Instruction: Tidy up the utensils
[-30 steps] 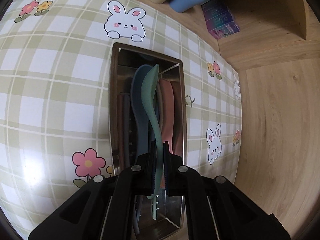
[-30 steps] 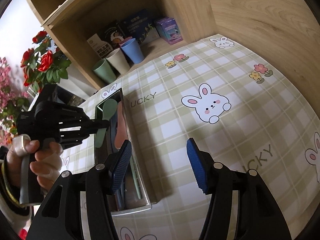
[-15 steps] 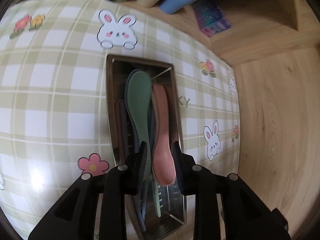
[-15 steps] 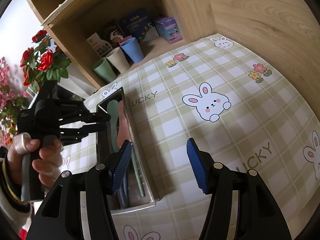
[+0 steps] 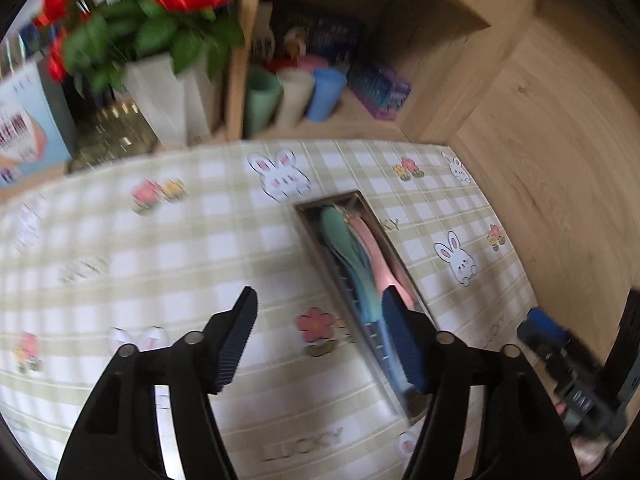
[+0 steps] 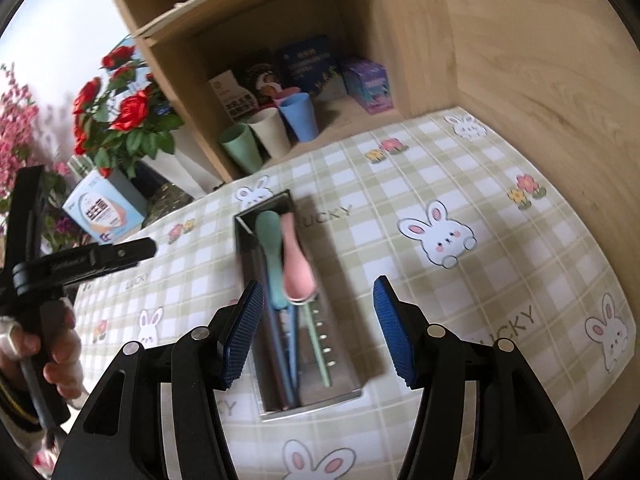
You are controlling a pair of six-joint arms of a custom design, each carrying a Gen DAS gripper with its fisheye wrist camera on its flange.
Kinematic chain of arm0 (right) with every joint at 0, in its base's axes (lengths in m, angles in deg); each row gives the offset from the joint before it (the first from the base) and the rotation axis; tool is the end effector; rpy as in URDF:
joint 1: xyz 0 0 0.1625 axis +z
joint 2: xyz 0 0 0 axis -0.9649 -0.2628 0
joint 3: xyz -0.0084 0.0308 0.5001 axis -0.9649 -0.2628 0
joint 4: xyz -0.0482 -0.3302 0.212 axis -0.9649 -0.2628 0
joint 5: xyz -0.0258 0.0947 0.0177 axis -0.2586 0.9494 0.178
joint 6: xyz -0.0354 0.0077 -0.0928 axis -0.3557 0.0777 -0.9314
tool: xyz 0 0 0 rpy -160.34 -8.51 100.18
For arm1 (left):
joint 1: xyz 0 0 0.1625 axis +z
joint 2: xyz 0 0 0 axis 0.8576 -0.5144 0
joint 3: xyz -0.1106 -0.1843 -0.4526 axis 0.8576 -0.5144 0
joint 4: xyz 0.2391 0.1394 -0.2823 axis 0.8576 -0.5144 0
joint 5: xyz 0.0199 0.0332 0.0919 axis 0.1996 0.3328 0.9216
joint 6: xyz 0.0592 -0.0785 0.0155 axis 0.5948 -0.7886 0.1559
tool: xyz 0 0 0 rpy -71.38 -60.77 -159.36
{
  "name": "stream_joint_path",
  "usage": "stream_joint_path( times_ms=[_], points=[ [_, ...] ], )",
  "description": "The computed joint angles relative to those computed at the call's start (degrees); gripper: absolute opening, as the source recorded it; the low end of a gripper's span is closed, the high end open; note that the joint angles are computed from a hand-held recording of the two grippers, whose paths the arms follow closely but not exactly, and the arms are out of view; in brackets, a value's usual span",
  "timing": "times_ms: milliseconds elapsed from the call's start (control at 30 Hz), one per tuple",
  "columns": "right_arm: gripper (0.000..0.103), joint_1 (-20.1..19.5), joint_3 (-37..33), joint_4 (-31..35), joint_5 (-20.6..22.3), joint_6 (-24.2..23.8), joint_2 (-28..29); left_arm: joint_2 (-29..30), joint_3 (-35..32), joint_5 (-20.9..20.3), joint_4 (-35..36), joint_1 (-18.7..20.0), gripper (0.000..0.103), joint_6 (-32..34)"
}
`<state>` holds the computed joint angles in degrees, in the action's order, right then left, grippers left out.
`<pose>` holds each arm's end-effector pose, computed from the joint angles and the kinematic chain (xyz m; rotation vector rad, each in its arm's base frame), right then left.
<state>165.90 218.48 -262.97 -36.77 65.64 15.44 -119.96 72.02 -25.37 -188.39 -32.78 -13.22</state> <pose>0.1087 -0.3078 0.2537 0.3125 -2.5901 0.8548 -0.2849 -0.3620 0.1130 0.2999 2.5163 -0.6862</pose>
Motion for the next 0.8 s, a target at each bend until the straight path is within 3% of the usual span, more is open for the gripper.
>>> stream_joint_path(
  times_ms=[200, 233, 367, 400, 433, 633, 800],
  points=[
    [0.056, 7.87, -0.93, 2.73, -4.25, 2.51, -0.99, -8.35, 3.25, 6.23, 10.87, -7.71, 0.084, -6.39],
    [0.064, 9.40, -1.17, 3.37, -4.97, 2.96, -1.30, -10.01, 3.51, 7.37, 14.10, -9.19, 0.087, -8.45],
    [0.075, 14.85, -1.85, 5.73, -6.89, 4.10, -2.76, -16.65, 4.24, 9.89, 26.09, -15.01, 0.096, -15.95],
    [0.085, 16.12, -1.99, 6.15, -7.62, 4.55, -2.98, -17.70, 4.22, 10.28, 28.45, -16.32, 0.097, -17.34],
    [0.086, 18.23, -2.08, 6.13, -8.72, 4.98, -3.12, -18.92, 4.17, 10.84, 31.52, -17.97, 0.097, -19.08],
    [0.086, 29.69, -3.09, 5.96, -15.71, 8.61, -2.88, -26.11, 1.87, 13.15, 57.10, -29.30, 0.097, -34.13],
    [0.087, 37.86, -3.85, 3.96, -20.94, 10.46, -1.59, -29.73, -0.78, 12.00, 75.07, -37.11, 0.097, -47.48]
  ],
)
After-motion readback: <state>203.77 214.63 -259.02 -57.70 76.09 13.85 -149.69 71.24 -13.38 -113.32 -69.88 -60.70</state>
